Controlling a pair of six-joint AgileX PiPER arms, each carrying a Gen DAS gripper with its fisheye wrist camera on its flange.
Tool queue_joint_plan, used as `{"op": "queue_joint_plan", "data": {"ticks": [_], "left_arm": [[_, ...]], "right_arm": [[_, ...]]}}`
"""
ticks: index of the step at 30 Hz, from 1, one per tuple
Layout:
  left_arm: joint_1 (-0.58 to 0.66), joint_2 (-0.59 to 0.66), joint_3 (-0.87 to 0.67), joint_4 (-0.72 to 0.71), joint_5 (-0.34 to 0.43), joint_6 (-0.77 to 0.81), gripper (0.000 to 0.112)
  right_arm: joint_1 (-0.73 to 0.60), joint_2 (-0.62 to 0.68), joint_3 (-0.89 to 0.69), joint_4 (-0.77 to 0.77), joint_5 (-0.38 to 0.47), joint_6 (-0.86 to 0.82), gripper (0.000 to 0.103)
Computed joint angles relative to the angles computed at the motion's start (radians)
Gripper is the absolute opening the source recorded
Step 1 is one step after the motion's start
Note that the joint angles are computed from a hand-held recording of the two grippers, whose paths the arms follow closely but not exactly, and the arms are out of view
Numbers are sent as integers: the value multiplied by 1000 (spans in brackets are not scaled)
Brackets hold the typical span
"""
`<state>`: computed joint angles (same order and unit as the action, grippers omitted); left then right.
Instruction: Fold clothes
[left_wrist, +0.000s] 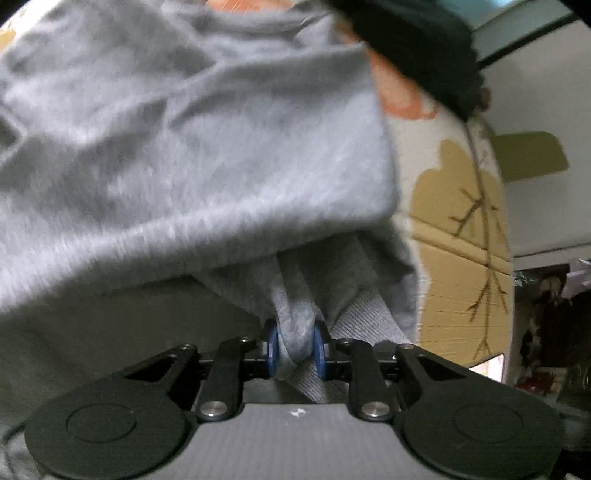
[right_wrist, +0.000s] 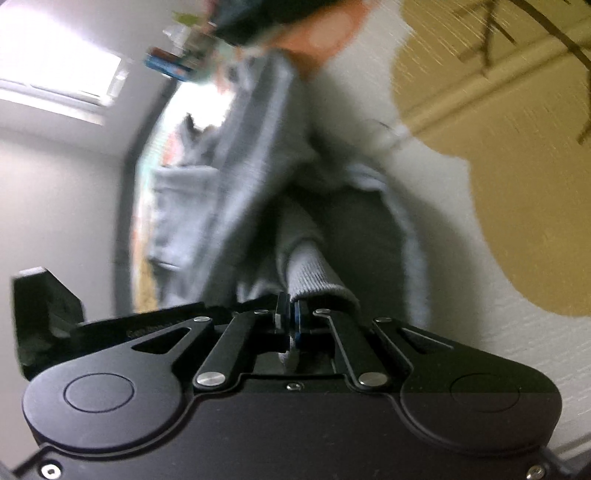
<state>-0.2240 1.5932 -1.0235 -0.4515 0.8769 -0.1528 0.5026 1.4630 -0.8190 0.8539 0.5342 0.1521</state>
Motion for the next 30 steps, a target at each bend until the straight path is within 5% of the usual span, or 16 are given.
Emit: {"op": "queue_joint_plan", "data": {"ticks": [5,8,13,21,30], "left_arm": [[-30,38,-29,57,23,-15,39],[-14,21,-47,56,71,16,50],[4,-33,-90,72,140,54,56],[63,-84,-132,50,124,80,56],[66,14,-118,-18,44,120,45]], "right_arm": [[30,45,5,-133,-7,146,9],[65,17,-16,-373,5,381,25],[134,-85,-37,-747,8,695,25],[128,-71,-111,-718,-37,639,18],[153,45,-176,-604,-52,521,14]]}}
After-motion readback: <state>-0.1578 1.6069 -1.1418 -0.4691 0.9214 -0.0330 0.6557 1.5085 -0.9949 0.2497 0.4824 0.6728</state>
